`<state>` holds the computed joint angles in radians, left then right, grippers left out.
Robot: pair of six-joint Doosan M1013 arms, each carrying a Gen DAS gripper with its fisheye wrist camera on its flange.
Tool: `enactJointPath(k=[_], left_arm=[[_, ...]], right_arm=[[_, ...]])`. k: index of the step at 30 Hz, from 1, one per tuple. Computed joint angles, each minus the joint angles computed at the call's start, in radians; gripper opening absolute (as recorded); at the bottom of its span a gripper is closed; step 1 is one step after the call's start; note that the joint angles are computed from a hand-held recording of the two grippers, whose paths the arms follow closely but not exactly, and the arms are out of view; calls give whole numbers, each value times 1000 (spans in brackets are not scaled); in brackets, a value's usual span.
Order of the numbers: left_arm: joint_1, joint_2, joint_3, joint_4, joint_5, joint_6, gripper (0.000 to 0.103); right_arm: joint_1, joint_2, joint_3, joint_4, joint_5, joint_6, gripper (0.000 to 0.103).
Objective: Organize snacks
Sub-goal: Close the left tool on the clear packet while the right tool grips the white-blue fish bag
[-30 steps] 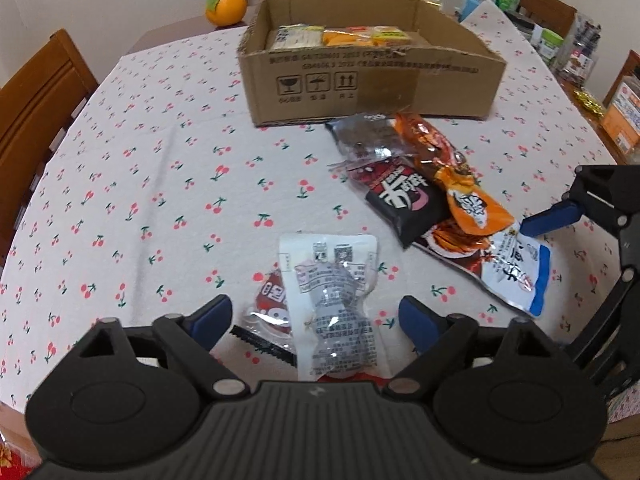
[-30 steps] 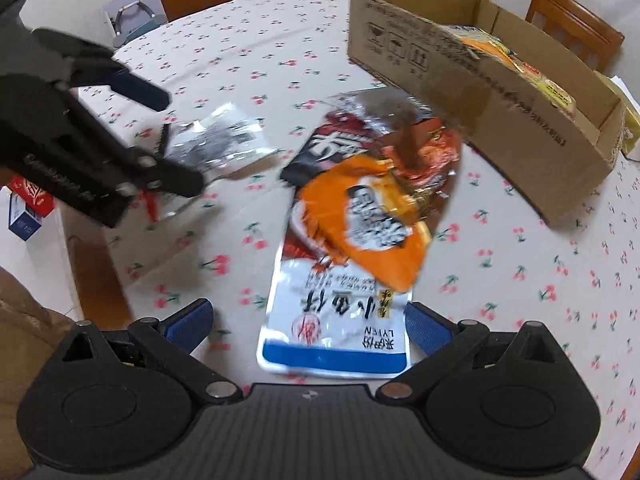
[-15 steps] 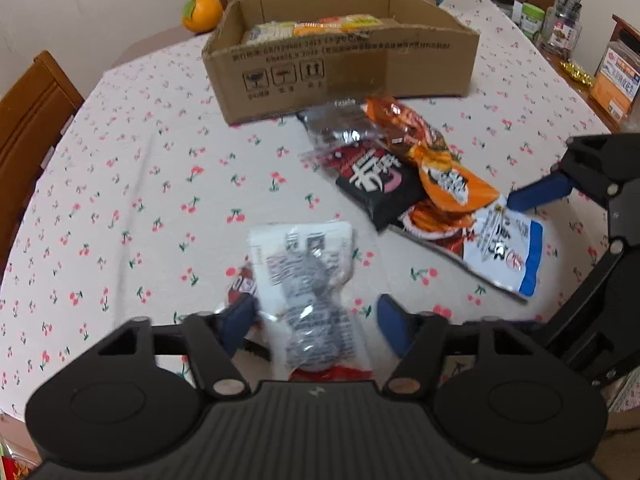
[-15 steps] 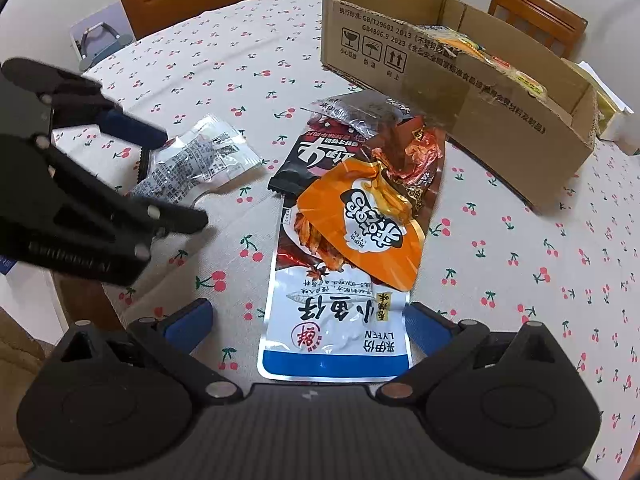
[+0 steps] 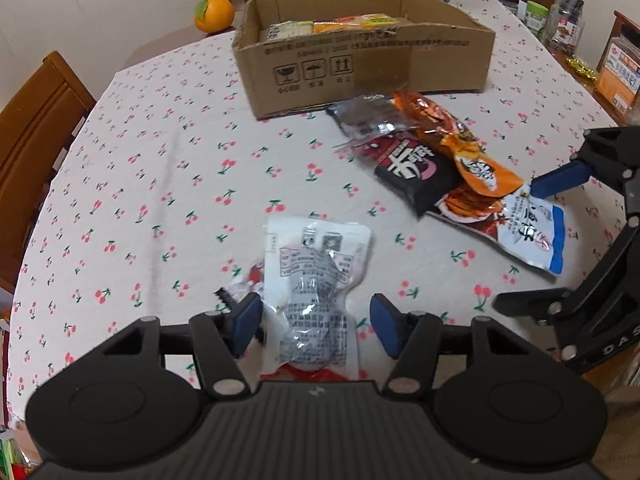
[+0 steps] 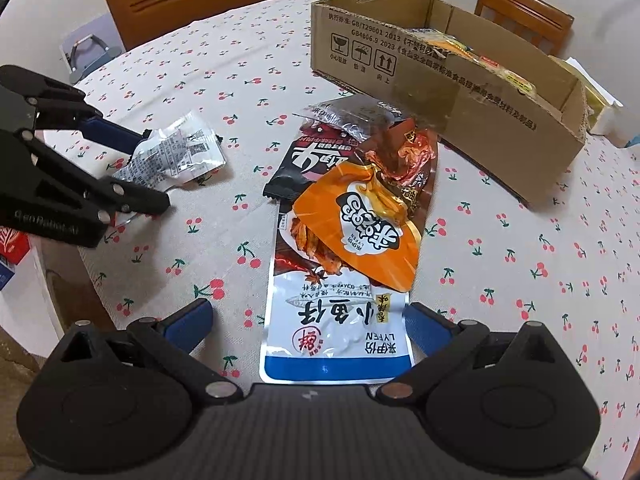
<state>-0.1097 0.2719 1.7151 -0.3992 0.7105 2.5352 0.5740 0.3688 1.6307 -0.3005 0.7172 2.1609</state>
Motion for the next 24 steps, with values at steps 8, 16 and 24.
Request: enactJointPath(k=[8,16,24], left_arm=[[-2,-1,4,-17,-10,14,60],[1,0,2,-31,-3,42,59],[-1,-5,10,-28,-14,64,60]], right_arm=[[0,4,-3,-33,-1,58,102],[6,-6,2,-73,5,122,78],[16,-16,10,-72,29,155,85]])
